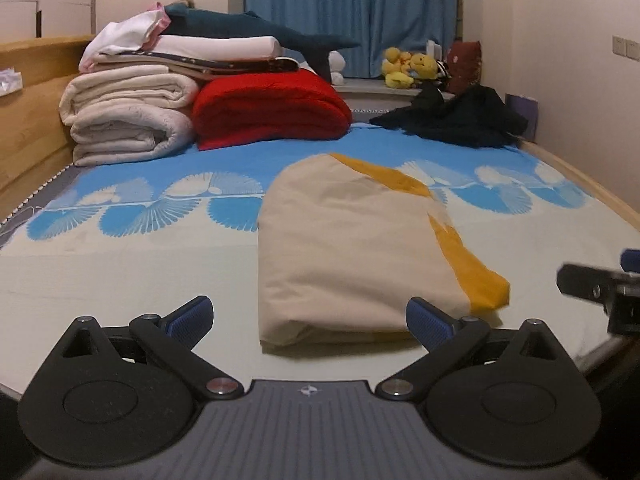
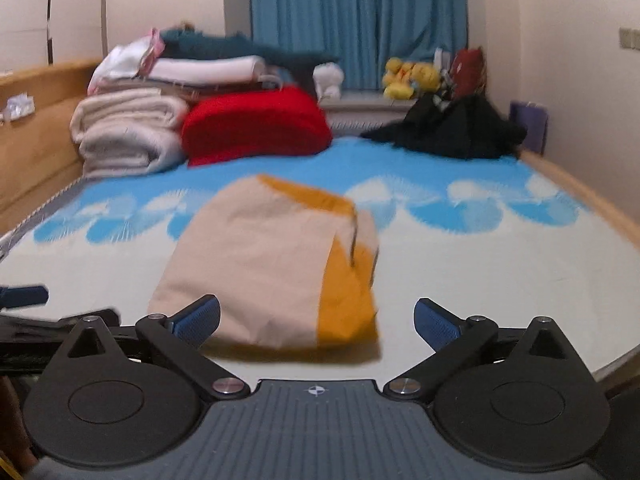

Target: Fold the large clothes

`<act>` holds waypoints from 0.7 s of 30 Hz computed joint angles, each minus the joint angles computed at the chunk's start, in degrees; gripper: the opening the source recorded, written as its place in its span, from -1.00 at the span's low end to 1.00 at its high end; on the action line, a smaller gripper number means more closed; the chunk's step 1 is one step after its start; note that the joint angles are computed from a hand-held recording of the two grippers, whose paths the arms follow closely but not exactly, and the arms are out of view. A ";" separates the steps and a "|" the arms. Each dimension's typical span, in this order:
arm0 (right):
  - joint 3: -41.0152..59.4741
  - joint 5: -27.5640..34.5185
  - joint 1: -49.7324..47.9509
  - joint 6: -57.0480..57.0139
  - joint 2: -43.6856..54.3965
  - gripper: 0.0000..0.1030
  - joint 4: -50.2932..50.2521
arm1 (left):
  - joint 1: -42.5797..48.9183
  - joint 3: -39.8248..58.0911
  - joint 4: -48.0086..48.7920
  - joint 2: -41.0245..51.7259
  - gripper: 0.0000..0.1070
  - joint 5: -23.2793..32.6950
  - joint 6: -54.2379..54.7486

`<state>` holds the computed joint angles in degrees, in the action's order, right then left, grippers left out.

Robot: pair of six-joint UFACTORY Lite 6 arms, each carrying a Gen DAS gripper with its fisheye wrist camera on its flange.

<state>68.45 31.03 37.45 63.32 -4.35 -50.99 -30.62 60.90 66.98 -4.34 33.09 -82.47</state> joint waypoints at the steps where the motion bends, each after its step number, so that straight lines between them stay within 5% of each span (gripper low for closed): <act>1: 0.57 0.80 0.77 1.04 1.01 0.98 -1.45 | 1.10 0.63 -0.45 1.13 0.92 -0.89 0.30; 21: 2.42 1.10 -0.62 2.65 6.19 0.98 -2.33 | 5.22 4.70 -6.58 6.41 0.92 -2.41 3.82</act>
<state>70.87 32.13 36.83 65.97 1.84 -53.32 -25.41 65.60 60.40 2.07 30.68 -78.65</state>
